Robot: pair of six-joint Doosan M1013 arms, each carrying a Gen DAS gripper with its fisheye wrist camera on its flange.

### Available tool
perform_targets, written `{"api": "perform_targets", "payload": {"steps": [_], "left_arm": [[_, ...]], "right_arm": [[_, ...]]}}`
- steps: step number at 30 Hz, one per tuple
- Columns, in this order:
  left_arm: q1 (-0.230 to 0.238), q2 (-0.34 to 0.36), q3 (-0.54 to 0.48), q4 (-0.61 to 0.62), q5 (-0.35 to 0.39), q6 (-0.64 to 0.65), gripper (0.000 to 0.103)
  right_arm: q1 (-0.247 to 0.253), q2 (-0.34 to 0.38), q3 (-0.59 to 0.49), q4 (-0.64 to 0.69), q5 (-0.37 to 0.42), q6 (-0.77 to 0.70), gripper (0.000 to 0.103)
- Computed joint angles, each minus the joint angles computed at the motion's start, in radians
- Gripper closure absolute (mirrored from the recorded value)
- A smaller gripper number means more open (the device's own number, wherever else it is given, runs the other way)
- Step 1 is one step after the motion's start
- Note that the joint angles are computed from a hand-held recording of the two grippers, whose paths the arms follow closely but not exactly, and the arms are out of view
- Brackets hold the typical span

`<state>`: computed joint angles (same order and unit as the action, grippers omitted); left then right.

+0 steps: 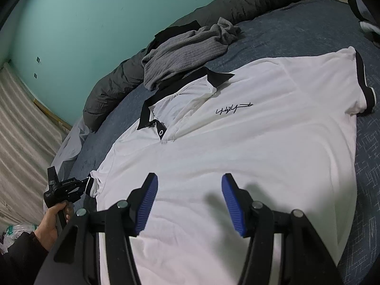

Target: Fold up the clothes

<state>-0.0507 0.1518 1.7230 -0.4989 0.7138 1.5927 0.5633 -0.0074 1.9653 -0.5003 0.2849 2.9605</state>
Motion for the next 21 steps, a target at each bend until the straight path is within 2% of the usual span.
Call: {"api": "perform_targets", "payload": {"steps": [18, 21], "left_arm": [[-0.016, -0.04, 0.037, -0.048, 0.065, 0.091, 0.073], [-0.026, -0.038, 0.038, -0.018, 0.072, 0.094, 0.074]], "right_arm": [[-0.003, -0.002, 0.0, -0.001, -0.007, 0.009, 0.046], [-0.003, -0.003, 0.0, 0.007, -0.007, -0.001, 0.046]]}}
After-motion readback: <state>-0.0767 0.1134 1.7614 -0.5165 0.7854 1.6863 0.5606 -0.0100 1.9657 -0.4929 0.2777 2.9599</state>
